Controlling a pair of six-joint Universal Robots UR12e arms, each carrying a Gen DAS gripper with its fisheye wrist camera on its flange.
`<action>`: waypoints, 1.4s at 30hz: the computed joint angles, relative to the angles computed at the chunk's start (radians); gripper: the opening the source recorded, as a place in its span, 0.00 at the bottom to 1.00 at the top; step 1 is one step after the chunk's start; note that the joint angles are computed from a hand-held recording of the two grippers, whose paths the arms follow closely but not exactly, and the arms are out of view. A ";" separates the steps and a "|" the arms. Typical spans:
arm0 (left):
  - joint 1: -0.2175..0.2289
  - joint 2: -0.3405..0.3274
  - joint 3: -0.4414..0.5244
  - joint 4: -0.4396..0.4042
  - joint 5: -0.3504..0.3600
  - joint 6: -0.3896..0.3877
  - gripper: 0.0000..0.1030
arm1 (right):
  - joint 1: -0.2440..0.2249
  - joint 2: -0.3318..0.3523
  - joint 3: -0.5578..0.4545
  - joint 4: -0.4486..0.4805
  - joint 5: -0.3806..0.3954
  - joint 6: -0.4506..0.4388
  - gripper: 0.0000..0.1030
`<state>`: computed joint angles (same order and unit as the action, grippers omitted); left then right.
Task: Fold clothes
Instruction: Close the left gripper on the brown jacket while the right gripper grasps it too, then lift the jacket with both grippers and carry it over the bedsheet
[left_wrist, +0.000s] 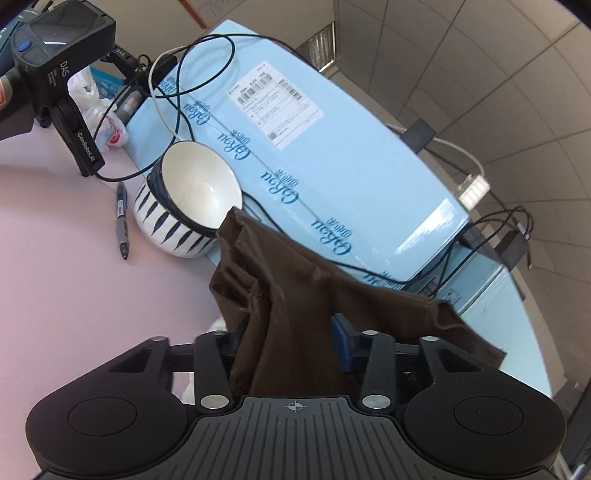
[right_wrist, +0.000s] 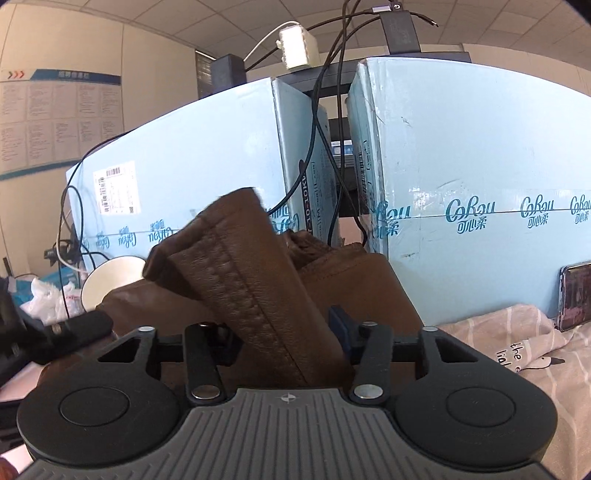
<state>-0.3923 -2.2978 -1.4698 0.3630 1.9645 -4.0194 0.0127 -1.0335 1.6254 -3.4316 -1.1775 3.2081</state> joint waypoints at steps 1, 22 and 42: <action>0.000 0.001 0.000 -0.021 0.008 -0.006 0.14 | -0.003 0.000 -0.006 0.008 0.010 0.023 0.16; -0.146 -0.197 0.306 0.606 0.384 1.049 0.08 | -0.185 -0.117 0.084 -0.478 0.190 0.430 0.05; -0.151 -0.080 0.186 -0.081 -0.224 0.967 0.15 | -0.490 -0.255 0.376 -0.219 0.109 0.145 0.05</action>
<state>-0.5435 -2.3781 -1.2841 0.2819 1.7408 -3.0525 -0.4775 -1.2888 2.0012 -3.6505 -1.0686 3.3533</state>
